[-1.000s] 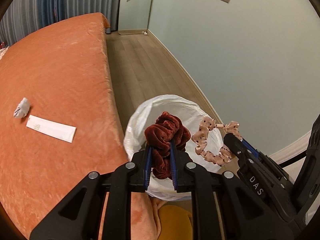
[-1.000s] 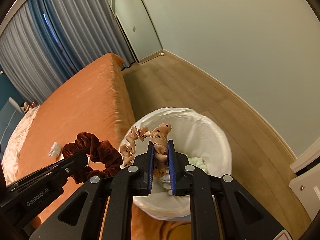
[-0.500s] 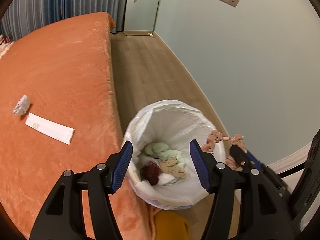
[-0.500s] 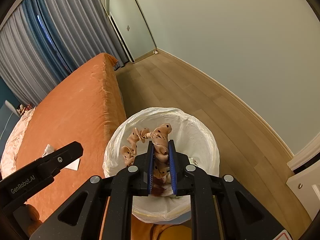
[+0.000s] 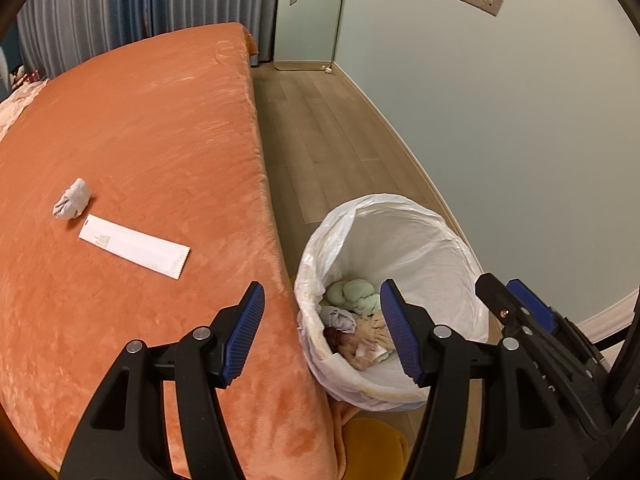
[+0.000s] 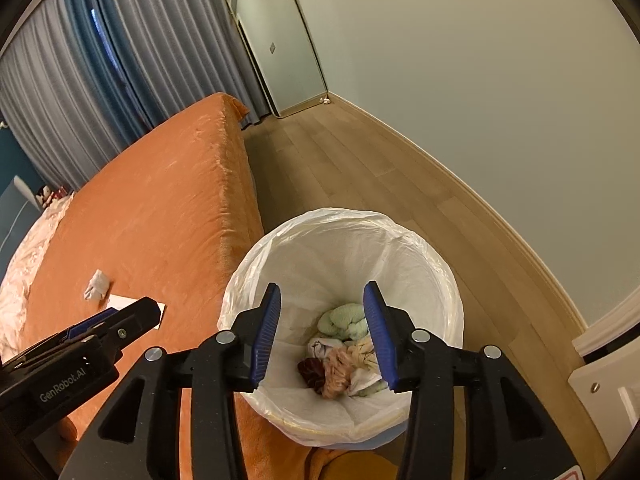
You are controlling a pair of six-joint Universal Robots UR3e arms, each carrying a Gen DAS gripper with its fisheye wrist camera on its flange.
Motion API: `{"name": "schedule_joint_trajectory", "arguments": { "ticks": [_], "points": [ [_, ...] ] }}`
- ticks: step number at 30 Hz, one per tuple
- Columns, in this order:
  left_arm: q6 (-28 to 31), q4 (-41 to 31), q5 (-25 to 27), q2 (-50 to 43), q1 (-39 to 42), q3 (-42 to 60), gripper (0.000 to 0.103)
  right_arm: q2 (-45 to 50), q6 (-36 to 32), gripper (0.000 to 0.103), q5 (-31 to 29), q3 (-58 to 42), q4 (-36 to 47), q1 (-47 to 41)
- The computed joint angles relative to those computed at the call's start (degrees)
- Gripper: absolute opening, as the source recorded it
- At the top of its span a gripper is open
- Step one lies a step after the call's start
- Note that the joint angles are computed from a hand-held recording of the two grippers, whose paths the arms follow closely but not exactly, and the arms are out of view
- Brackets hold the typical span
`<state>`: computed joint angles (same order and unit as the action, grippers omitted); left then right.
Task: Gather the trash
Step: 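Carry both scrunchies over the trash bin and open both tools to drop them, then move both tools back over the bed toward the grey sock and paper strip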
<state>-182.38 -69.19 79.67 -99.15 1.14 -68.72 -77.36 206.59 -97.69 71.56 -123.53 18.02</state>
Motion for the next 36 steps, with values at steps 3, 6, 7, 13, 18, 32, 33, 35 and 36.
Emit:
{"name": "schedule_joint_trajectory", "arguments": {
  "ticks": [3, 6, 7, 13, 18, 32, 33, 35, 36],
  "points": [
    [0.56, 0.18, -0.35, 1.19, 1.26, -1.53, 0.057, 0.6, -0.07, 0.043, -0.19, -1.23, 0.51, 0.82],
    [0.91, 0.12, -0.86, 2.25, 2.69, -2.66, 0.057, 1.62, -0.43, 0.043, -0.33, -2.81, 1.24, 1.61],
    [1.0, 0.08, -1.06, 2.61, 3.16, -3.01, 0.057, 2.19, -0.51, 0.043, -0.52, -3.66, 1.64, 2.09],
    [1.92, 0.02, -1.87, 4.82, 6.39, -5.46, 0.057, 5.73, -0.5, 0.046, -1.23, -9.12, 3.91, 4.79],
    [3.01, -0.42, -2.71, 6.63, 9.51, -7.34, 0.057, 9.53, -0.77, 0.049, -1.83, -14.53, 5.91, 7.17],
    [8.03, -0.13, -5.16, 11.48, 20.22, -14.71, 0.059, 22.81, -1.1, 0.056, -2.69, -34.41, 14.3, 13.53],
    [8.48, -0.17, -5.36, 11.67, 20.99, -15.07, 0.059, 24.93, -1.23, 0.056, -2.89, -37.87, 15.96, 14.25],
    [9.46, -0.13, -5.55, 11.96, 22.73, -15.84, 0.062, 28.73, -1.43, 0.057, -2.94, -44.15, 18.86, 15.25],
    [9.97, 0.29, -5.52, 12.24, 24.0, -16.57, 0.063, 31.54, -1.48, 0.057, -3.0, -49.05, 21.3, 15.82]
  ]
}}
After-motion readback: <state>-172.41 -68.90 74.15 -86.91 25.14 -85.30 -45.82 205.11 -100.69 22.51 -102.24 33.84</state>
